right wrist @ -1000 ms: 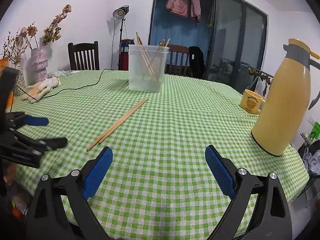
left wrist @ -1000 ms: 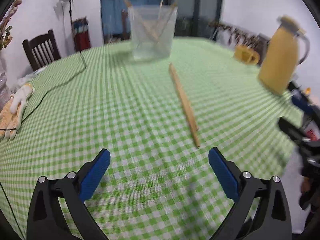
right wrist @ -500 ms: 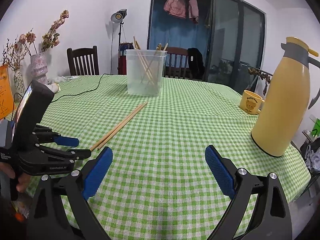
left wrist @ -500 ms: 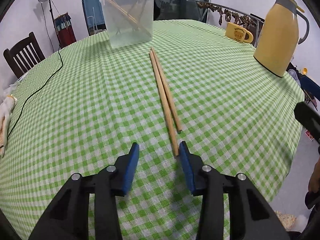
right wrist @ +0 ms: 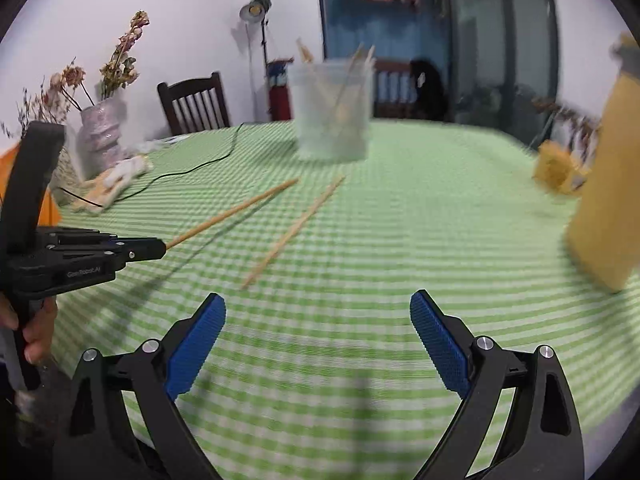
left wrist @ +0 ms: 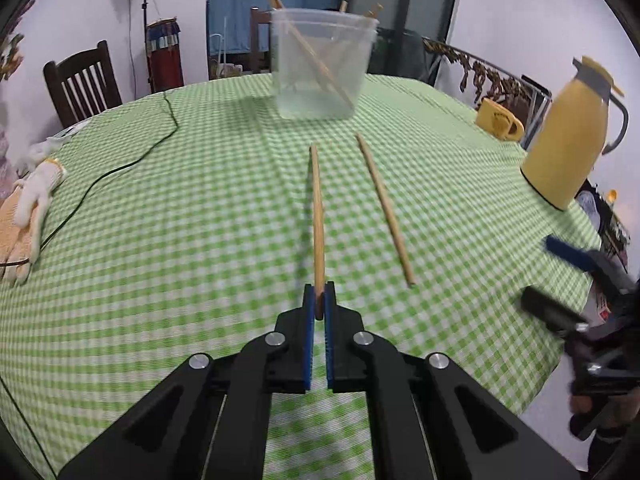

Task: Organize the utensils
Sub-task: 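Close the left tool on one chopstick while the right tool grasps the other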

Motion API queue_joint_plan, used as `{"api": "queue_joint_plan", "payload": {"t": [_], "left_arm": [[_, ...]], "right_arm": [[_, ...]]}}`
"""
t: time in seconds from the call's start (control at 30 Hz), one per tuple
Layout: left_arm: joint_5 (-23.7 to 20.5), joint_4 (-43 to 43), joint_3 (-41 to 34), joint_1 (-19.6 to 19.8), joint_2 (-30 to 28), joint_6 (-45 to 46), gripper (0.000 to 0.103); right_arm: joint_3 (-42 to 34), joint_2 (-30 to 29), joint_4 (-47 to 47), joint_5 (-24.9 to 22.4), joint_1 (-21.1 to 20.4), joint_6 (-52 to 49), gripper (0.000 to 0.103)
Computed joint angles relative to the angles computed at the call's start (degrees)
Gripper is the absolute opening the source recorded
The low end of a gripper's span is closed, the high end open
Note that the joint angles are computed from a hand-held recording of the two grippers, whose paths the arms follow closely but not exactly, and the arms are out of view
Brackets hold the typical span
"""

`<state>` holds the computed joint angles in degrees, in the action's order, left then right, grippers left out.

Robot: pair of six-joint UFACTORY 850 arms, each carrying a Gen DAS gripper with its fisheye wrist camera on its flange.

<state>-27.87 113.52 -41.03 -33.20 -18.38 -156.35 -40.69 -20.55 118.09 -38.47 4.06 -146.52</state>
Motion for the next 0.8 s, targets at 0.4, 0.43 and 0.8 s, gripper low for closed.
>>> {"api": "queue_joint_plan", "payload": {"t": [0.4,0.43,0.8], "left_arm": [[-2.68,0.27,3.62,-0.95,4.05,-1.79,0.001],[-2.78,0.63,3.78,-0.95,4.18,-2.19,0.001],[-6.11,-4.11,4.25,-3.18,7.96,3.42,0.001]], "right_arm": [[-5.14,-4.89,8.16,11.03,10.97,-0.31,0.025],[-4.94,-4.86,9.32,10.98,11.18,-1.96,0.015],[-2.75,-2.74,10.09,7.48,8.07,-5.27,0.004]]}}
